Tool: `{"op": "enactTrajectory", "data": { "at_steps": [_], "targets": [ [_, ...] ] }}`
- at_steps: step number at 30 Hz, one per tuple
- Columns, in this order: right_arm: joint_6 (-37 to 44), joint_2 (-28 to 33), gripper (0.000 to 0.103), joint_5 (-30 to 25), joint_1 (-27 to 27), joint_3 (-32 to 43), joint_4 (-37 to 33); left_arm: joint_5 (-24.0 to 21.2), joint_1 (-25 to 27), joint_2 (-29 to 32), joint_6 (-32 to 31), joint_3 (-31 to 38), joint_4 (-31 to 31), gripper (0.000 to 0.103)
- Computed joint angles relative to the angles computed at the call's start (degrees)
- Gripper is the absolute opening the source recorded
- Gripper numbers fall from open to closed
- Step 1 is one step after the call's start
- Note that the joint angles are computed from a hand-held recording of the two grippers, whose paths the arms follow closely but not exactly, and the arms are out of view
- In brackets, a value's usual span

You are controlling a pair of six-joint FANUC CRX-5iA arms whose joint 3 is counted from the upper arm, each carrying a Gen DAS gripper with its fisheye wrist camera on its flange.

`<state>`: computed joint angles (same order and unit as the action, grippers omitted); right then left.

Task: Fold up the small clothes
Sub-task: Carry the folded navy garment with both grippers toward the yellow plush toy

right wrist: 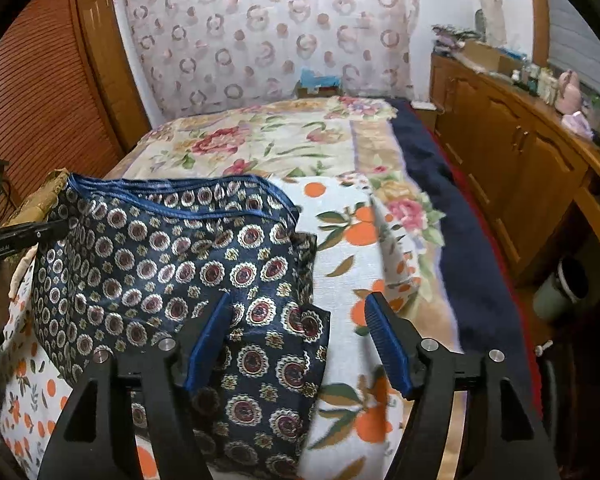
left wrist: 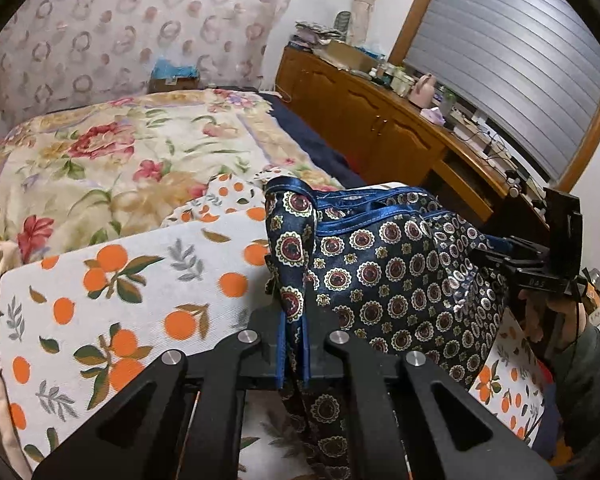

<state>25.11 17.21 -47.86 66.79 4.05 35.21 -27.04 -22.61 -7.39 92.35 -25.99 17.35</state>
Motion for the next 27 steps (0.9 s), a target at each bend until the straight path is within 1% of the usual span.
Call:
{"op": "enactTrajectory", "data": {
  "at_steps": [3, 5, 9, 15, 18, 19, 20, 22, 23, 27],
  "targets": [
    [3.26, 1.16, 0.071, -0.52, -0.81, 2.23, -3.48, -0.04, 0.17, 0.16, 0.51, -0.51, 0.03, 0.007],
    [5.58, 1.2, 0.071, 0.16, -1.51, 2.83, -5.81, -0.28, 0.02, 0.45, 1.55, -0.21, -1.01, 0.007],
    [8.74, 1.9, 0.071, -0.66, -2.68, 4.98, -9.51, -0.4, -0.12, 0.86, 2.38, 0.12, -2.0, 0.007],
    [8.53, 1.43, 0.071, -0.8, -2.56, 4.61, -8.99, -0.89, -0.2, 1.18, 3.2, 0.61, -2.72, 0.007],
    [9.03, 2.12, 0.061, -1.24, -1.78, 5.24, -8.58, -0.95, -0.25, 1.19, 3.5, 0.73, -3.02, 0.007],
    [9.4, 2.17, 0.056, -1.35, -1.57, 5.35, -8.67, -0.9, -0.24, 1.19, 3.37, 0.69, -2.92, 0.007],
    [9.61, 2.31, 0.054, -1.61, -1.31, 5.55, -8.64, -0.89, -0.27, 1.21, 3.56, 0.76, -3.16, 0.007],
    [9.97, 2.4, 0.045, -1.94, -0.94, 5.88, -8.79, -0.89, -0.32, 1.19, 3.94, 0.93, -3.75, 0.007],
    [10.13, 2.2, 0.043, -1.68, -0.94, 5.72, -9.1, -0.95, -0.48, 1.17, 4.48, 1.17, -4.52, 0.007],
    [10.61, 1.23, 0.026, -0.35, -1.06, 4.91, -10.63, -1.16, -0.59, 0.7, 5.09, 1.42, -5.56, 0.007]
  ]
}}
